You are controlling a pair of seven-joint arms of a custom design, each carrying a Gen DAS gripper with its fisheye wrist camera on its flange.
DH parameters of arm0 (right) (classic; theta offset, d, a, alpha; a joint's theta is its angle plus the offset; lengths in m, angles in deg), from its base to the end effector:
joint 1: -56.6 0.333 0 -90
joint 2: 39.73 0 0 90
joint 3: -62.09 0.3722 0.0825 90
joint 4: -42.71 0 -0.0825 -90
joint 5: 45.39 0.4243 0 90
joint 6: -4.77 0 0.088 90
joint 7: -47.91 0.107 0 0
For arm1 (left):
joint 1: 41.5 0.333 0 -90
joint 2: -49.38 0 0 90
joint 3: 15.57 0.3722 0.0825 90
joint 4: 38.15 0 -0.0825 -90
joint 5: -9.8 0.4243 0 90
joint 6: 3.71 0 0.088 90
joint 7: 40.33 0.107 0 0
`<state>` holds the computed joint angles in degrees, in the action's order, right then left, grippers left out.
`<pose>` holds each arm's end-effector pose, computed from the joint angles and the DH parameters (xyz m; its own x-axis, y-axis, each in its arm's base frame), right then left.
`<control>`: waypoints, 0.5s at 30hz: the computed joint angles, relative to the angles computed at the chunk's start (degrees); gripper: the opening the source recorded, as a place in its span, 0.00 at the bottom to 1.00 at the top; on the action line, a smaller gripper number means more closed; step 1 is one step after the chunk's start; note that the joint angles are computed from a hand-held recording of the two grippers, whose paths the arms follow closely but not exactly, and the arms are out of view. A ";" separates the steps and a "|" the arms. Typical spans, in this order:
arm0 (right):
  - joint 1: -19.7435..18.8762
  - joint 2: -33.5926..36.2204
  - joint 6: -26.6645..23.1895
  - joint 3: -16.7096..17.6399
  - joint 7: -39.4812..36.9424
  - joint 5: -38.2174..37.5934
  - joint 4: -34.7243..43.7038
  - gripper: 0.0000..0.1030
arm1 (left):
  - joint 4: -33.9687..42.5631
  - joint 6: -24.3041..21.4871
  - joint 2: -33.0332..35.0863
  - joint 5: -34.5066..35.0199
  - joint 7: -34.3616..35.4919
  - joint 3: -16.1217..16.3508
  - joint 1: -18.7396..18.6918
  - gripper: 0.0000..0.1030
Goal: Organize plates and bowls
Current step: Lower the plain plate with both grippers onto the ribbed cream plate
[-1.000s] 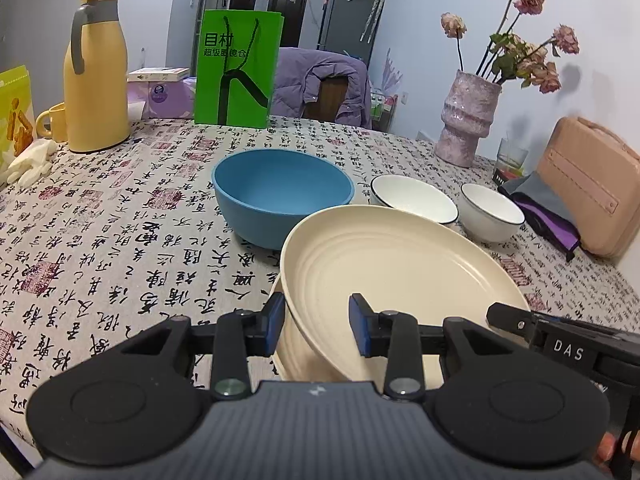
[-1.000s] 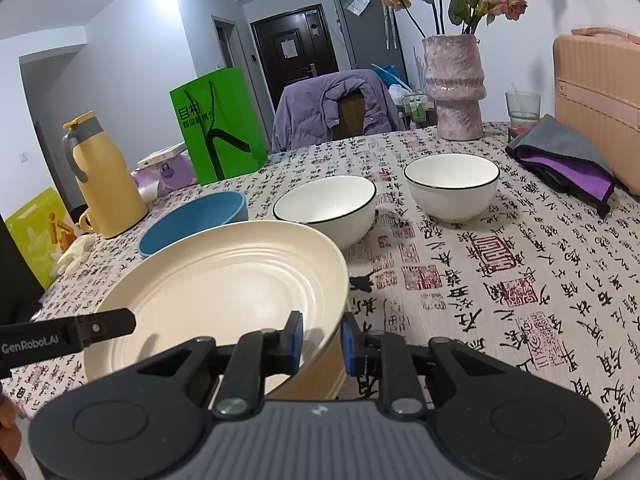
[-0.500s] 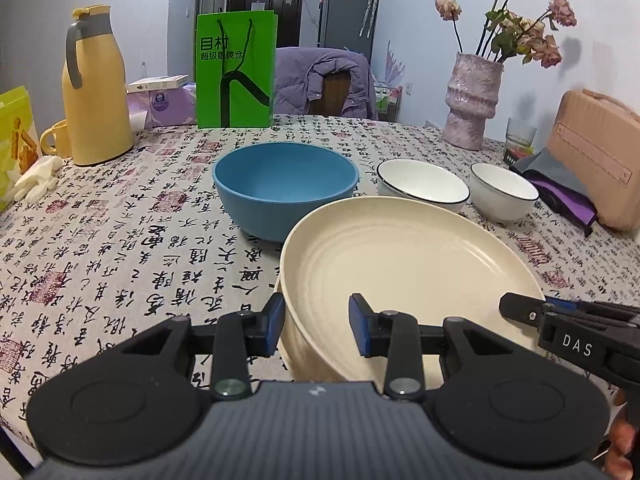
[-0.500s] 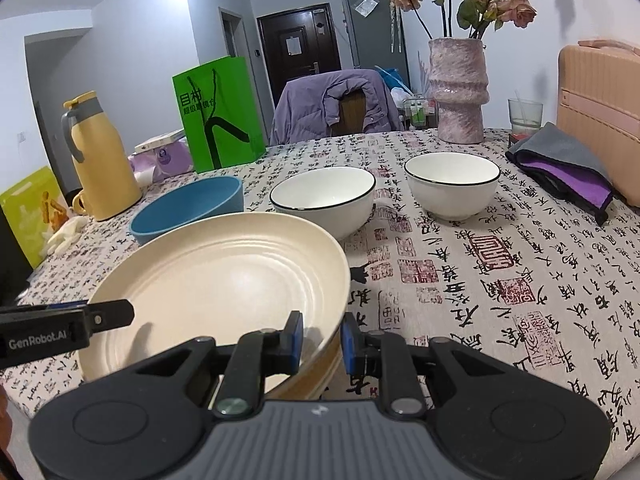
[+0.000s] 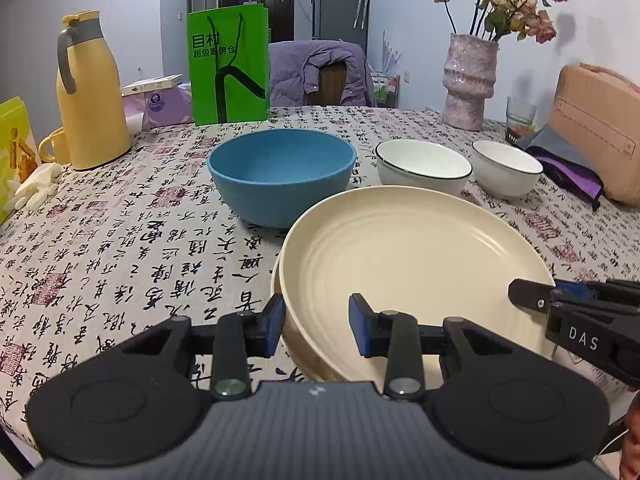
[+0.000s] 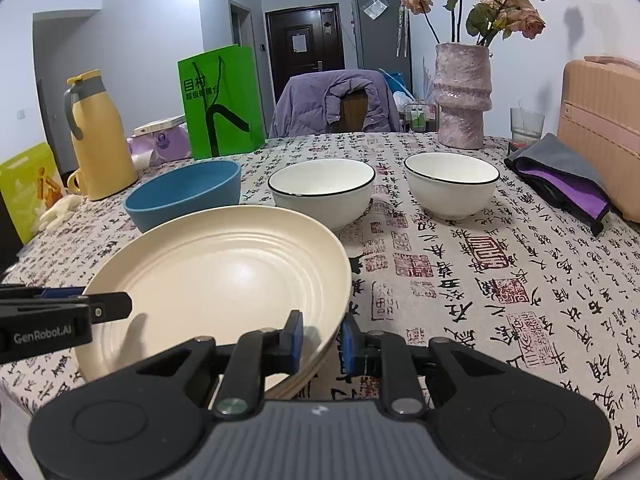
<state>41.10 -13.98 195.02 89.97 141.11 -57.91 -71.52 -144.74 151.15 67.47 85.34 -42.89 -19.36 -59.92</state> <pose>0.6942 0.1329 0.3945 0.2955 -0.9501 -0.0995 -0.5855 -0.0978 -0.8048 0.6419 -0.2935 0.4194 0.1412 -0.9900 -0.0021 -0.6043 -0.0845 -0.7922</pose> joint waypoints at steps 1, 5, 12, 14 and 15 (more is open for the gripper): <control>1.18 -0.17 0.58 -1.26 -0.21 0.09 -0.14 0.19 | 0.07 -0.47 0.09 0.86 -0.46 0.16 -0.31 0.34; 3.46 -0.46 1.51 -3.68 0.04 -0.33 -0.39 0.19 | 0.18 -2.49 0.30 3.02 -1.13 0.04 -0.87 0.34; 11.78 -1.59 3.82 -12.62 -0.14 0.41 -0.97 0.19 | 0.83 -6.37 0.93 3.81 1.33 -0.75 -1.53 0.34; 14.72 -1.68 4.30 -15.68 -0.62 1.09 -0.91 0.19 | 1.00 -7.38 1.12 3.91 2.06 -0.88 -1.76 0.34; 16.29 -1.73 4.54 -17.28 -0.97 1.62 -0.91 0.19 | 1.06 -7.49 1.17 3.98 2.24 -0.91 -1.76 0.34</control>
